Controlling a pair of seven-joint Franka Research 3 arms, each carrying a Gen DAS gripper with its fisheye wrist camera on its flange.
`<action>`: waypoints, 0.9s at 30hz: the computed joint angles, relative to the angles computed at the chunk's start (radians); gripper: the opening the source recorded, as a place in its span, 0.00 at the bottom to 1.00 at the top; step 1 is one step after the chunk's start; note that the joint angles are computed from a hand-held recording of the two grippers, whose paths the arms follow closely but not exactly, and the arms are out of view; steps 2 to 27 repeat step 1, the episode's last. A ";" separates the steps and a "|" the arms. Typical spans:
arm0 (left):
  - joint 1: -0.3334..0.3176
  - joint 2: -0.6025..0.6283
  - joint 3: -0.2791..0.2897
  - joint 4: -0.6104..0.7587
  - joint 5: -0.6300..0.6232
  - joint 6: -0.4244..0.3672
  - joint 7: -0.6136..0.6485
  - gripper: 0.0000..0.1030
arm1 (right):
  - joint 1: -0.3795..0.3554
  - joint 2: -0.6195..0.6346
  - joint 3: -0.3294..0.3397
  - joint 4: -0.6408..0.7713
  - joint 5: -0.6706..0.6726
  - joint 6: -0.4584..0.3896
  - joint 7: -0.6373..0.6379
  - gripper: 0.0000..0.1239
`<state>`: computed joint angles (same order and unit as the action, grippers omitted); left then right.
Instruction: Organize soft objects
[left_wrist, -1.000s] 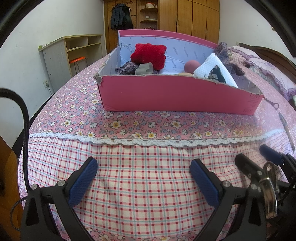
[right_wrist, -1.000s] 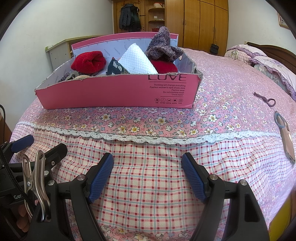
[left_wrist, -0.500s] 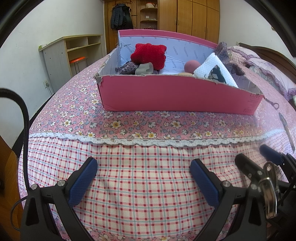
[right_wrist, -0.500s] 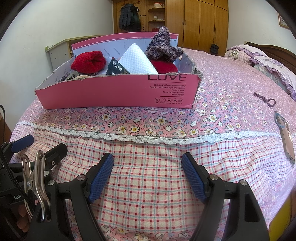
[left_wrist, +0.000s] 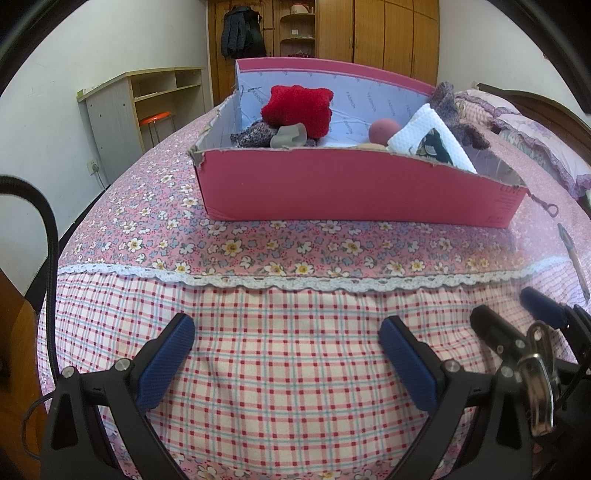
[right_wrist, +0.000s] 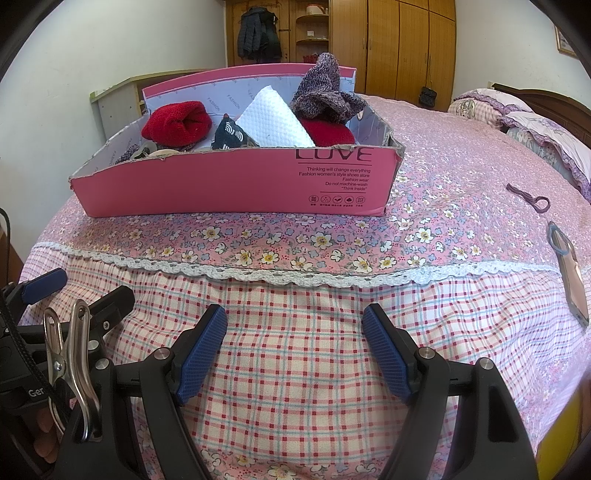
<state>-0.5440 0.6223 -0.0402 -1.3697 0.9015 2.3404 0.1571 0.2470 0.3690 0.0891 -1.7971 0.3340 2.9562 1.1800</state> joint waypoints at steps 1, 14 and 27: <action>0.001 -0.001 -0.001 -0.001 -0.002 0.000 0.002 0.99 | 0.003 0.001 -0.004 0.002 -0.003 -0.002 0.004 0.63; 0.001 -0.001 -0.001 -0.001 -0.002 0.000 0.002 0.99 | 0.003 0.001 -0.004 0.002 -0.003 -0.002 0.004 0.63; 0.001 -0.001 -0.001 -0.001 -0.002 0.000 0.002 0.99 | 0.003 0.001 -0.004 0.002 -0.003 -0.002 0.004 0.63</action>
